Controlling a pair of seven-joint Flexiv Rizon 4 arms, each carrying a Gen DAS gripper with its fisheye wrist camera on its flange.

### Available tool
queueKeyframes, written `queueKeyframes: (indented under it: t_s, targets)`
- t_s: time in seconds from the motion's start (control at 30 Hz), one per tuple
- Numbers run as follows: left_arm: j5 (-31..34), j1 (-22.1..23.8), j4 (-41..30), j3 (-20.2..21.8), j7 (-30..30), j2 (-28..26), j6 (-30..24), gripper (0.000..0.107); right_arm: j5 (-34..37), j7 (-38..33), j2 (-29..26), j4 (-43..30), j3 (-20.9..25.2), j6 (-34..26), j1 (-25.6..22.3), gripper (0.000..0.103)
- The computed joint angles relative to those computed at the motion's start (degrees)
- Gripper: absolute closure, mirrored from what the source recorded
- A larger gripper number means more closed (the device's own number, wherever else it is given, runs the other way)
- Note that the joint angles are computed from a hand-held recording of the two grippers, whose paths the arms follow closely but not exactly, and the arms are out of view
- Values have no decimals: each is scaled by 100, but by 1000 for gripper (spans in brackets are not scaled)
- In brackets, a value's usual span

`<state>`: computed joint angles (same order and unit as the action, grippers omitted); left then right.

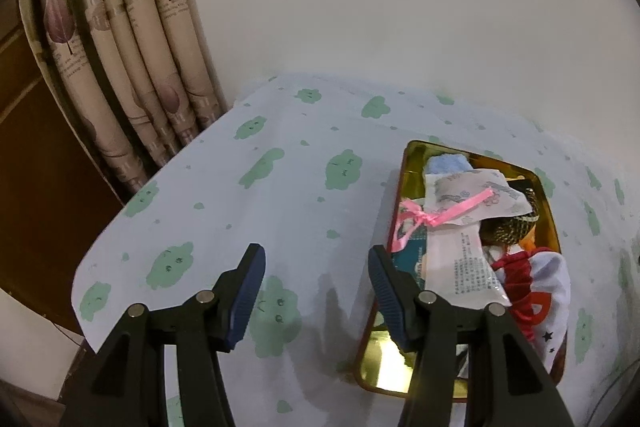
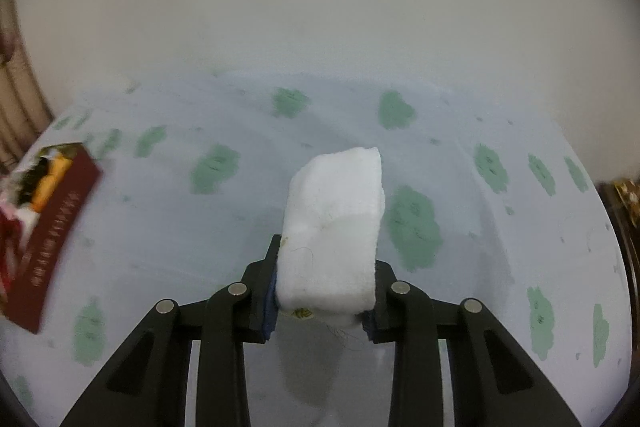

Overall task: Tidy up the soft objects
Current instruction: 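Carry the white socks into the gold tin and open the right gripper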

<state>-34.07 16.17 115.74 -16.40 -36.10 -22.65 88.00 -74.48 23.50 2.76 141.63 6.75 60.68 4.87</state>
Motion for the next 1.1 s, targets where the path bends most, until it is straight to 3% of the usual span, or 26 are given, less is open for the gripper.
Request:
queueKeyframes:
  t_s: [0.23,0.4,0.53,0.7,1.1]
  targets:
    - [-50,160,95,-122,126,19,46,52,-276,-404,-729,-1117,-11,442,412,74]
    - [-18,125,16,39,69,-10,-130,52,-373,-668,-1406,-2033,-140,944,775,73]
    - [28,-49,-105,318,-86,-89,-215,52,-172,-1092,-1861,-2651,-237,1134,1118,73]
    - [-96,10,-159,295,-116,-112,-307,52,377,-1765,-2407,-3321,-402,1311,1562,73]
    - [-145,-156,-310,566,-245,-181,-676,52,1266,-2509,-2893,-3692,-894,1501,2214,63]
